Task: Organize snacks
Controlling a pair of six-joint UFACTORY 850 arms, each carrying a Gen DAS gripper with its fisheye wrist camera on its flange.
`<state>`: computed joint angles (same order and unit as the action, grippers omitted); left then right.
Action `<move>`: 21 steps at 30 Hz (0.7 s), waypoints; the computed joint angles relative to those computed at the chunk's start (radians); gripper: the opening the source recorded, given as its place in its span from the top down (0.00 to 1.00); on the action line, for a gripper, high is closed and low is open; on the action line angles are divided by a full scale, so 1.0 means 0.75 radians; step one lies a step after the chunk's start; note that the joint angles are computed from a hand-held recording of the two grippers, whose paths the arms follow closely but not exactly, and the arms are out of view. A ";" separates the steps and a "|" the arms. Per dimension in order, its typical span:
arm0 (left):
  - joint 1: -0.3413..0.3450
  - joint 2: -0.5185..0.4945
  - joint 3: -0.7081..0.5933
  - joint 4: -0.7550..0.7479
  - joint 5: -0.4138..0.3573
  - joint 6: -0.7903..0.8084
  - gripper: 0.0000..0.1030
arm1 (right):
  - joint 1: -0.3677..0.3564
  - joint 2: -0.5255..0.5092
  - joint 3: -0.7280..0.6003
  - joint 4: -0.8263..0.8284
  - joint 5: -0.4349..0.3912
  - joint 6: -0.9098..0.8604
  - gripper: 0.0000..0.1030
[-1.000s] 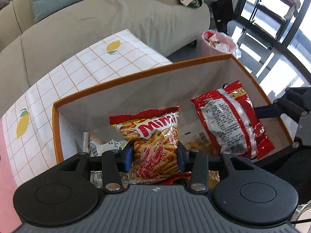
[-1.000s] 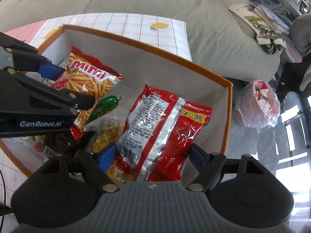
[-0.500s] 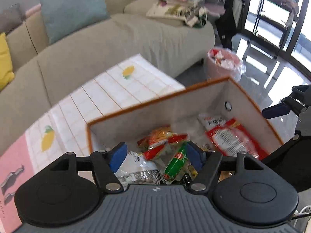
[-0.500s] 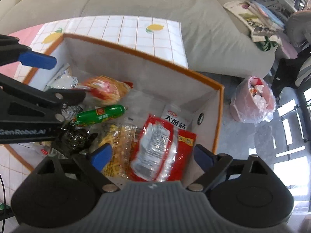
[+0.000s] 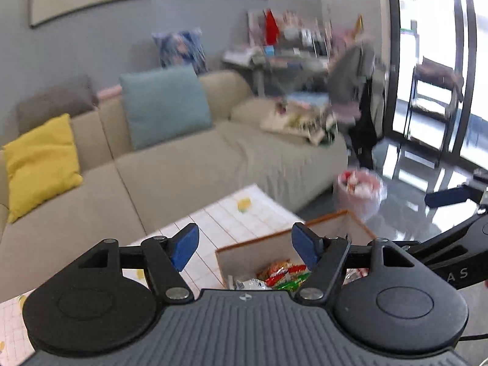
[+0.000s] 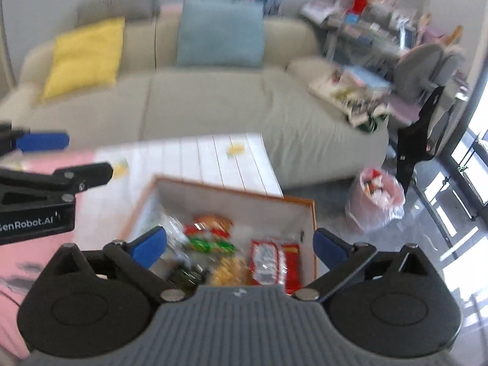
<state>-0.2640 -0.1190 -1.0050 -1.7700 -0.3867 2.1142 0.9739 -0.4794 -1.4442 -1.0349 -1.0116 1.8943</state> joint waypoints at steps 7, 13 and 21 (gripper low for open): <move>0.125 0.266 0.223 -0.212 -0.109 0.099 0.21 | 0.205 -0.019 -0.039 -0.143 -0.226 0.339 0.03; 0.215 0.436 0.378 -0.284 -0.113 0.101 0.21 | 0.325 -0.089 -0.131 -0.189 -0.373 0.388 0.03; 0.256 0.558 0.557 -0.446 -0.032 0.262 0.15 | 0.423 -0.218 -0.235 -0.224 -0.507 0.337 0.03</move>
